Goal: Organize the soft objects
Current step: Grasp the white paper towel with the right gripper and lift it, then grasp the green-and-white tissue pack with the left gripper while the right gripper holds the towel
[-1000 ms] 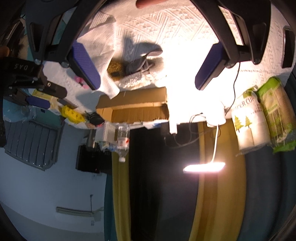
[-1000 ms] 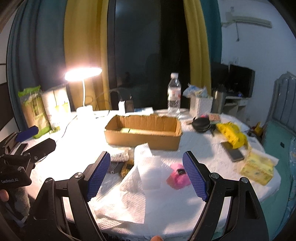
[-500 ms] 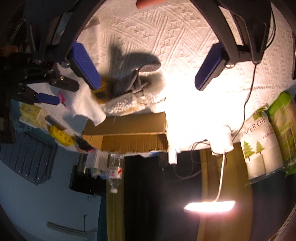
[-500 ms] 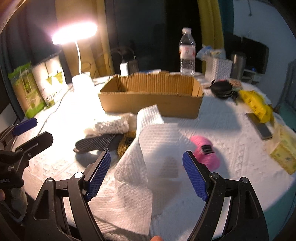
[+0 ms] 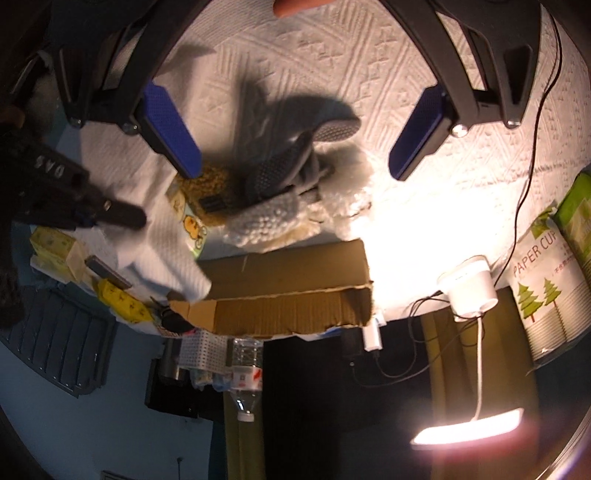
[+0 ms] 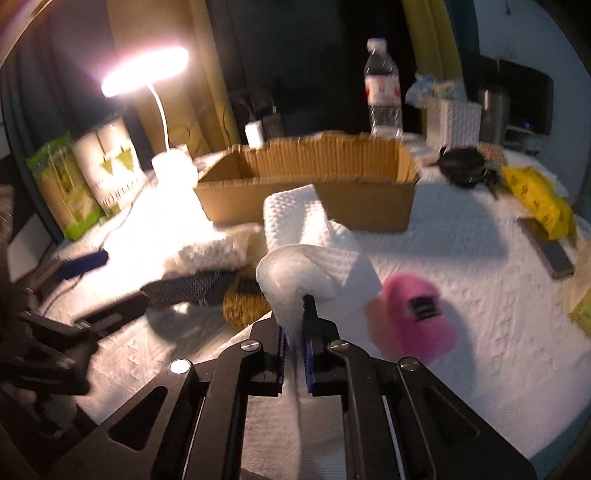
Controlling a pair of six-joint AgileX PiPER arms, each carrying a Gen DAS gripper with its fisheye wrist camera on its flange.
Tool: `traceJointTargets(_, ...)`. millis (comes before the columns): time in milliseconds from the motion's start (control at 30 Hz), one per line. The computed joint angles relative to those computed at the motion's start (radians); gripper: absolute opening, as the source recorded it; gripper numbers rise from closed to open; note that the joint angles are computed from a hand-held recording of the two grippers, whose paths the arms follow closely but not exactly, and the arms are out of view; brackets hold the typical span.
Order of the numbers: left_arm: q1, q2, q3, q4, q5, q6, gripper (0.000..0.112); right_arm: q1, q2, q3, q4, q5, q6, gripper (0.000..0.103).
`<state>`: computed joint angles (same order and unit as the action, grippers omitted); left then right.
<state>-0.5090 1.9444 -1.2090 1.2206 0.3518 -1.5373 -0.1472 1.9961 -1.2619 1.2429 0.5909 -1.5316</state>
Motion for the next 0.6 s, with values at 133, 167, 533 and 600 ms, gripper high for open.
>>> traceJointTargets(133,-0.028,0.046,-0.093,-0.128,0.031,0.149,0.102,-0.073,-0.026,-0.021,0.051,0.083,-0.043,0.009)
traceJointTargets(167,-0.034,0.058,-0.118,-0.158,0.038,0.184,0.102,-0.088,-0.029,-0.026,0.062,0.1,-0.051,0.009)
traceJointTargets(533,-0.101,0.225,-0.426,-0.441,0.151,0.528,0.102,-0.245,0.03,-0.14,0.1,0.221,-0.074,0.009)
traceJointTargets(600,-0.106,0.265,-0.499,-0.497,0.177,0.6,0.102,-0.262,0.049,-0.165,0.098,0.242,-0.072,0.009)
